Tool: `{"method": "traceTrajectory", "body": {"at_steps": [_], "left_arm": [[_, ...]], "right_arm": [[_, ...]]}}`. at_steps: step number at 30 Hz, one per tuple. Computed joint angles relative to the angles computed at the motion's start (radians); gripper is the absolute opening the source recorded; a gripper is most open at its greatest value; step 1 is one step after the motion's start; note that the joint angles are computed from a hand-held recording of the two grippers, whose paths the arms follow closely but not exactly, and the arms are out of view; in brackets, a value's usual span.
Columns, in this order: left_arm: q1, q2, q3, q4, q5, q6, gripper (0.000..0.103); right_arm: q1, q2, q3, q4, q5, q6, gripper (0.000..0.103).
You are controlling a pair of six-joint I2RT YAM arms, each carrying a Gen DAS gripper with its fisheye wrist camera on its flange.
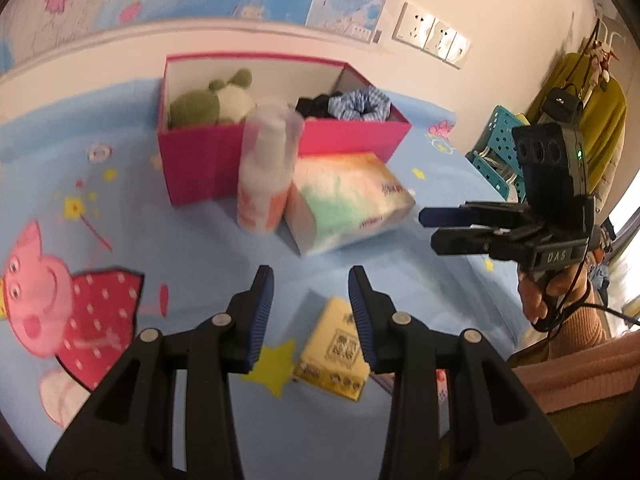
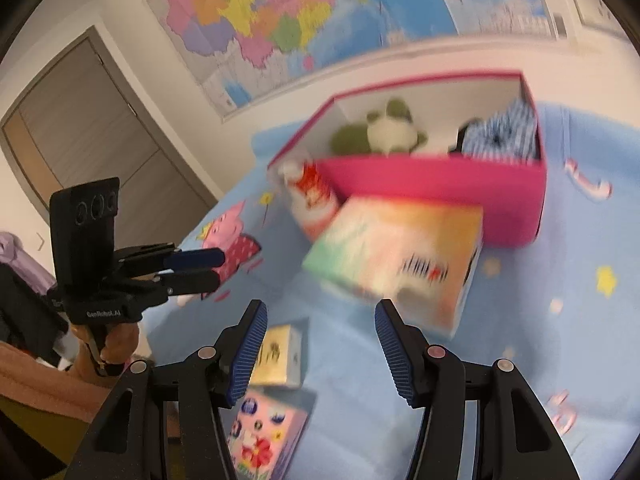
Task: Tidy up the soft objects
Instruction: 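Move the right gripper down to the yellow tissue pack on the sheet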
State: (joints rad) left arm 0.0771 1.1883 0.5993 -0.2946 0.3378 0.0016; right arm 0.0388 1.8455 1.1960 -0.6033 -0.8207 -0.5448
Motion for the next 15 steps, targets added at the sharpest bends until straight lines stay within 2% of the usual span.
{"method": "traceTrajectory", "body": {"at_steps": [7, 15], "left_arm": [[-0.030, -0.032, -0.088, 0.013, -0.006, -0.048, 0.041], [-0.039, -0.100, -0.166, 0.002, -0.001, -0.085, 0.041]], "right_arm": [[0.004, -0.002, -0.077, -0.002, 0.009, -0.020, 0.057], [0.039, 0.019, -0.092, 0.020, 0.012, 0.001, 0.057]]}}
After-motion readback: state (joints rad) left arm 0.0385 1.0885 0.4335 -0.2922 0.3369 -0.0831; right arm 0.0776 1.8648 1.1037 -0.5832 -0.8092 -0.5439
